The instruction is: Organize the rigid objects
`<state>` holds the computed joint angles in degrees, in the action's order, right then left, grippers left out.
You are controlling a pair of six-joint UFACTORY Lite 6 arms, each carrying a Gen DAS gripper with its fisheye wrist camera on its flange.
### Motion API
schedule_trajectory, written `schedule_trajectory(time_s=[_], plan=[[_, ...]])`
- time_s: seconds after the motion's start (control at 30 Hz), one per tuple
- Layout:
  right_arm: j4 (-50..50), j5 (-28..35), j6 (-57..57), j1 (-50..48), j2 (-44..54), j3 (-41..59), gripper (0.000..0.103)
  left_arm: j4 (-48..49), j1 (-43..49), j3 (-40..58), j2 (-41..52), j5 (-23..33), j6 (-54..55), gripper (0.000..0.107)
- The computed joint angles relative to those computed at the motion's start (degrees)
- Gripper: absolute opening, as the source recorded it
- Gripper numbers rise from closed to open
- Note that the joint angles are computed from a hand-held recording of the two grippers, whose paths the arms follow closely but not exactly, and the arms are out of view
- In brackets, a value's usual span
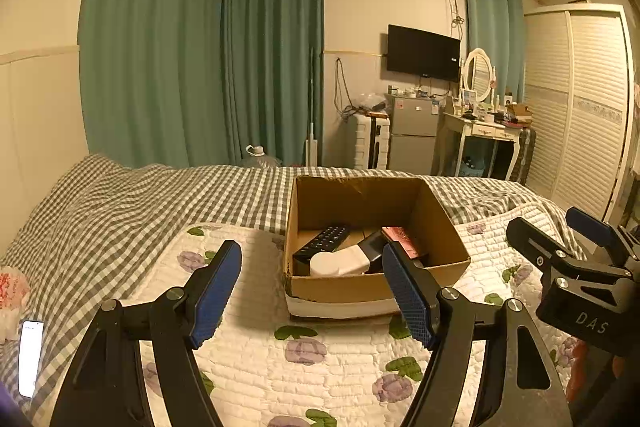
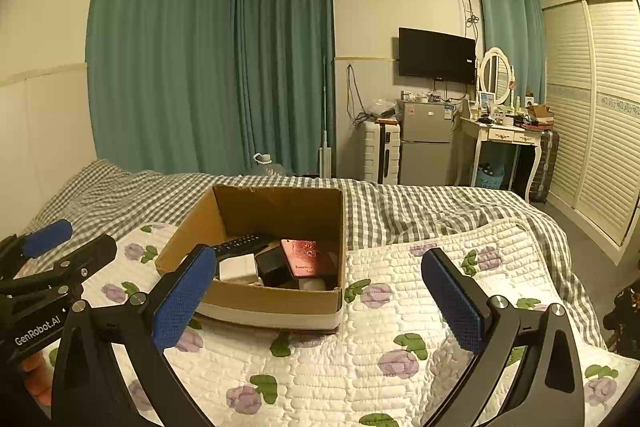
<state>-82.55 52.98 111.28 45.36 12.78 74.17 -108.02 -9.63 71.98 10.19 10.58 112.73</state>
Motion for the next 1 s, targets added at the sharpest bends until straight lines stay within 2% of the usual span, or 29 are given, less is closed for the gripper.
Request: schedule_trajectory(time_s=[0.13, 0.63, 1.0], plan=[[0.00, 0.07, 0.05, 0.03, 0.05, 0.03, 0.103, -2.66, 0.01, -0.55, -0.35, 0.06, 2.41, 0.076], [0.33, -0.01, 0.26, -0.01, 0.32, -0.04, 0.103, 0.77, -0.01, -0.11, -0.26, -0.14, -0.90, 0.076], [1.12, -0.14, -0.24, 0.01, 0.92, 0.51, 0.103, -0.79, -0.03, -0.44, -0.44, 0.08, 0.57, 0.076]])
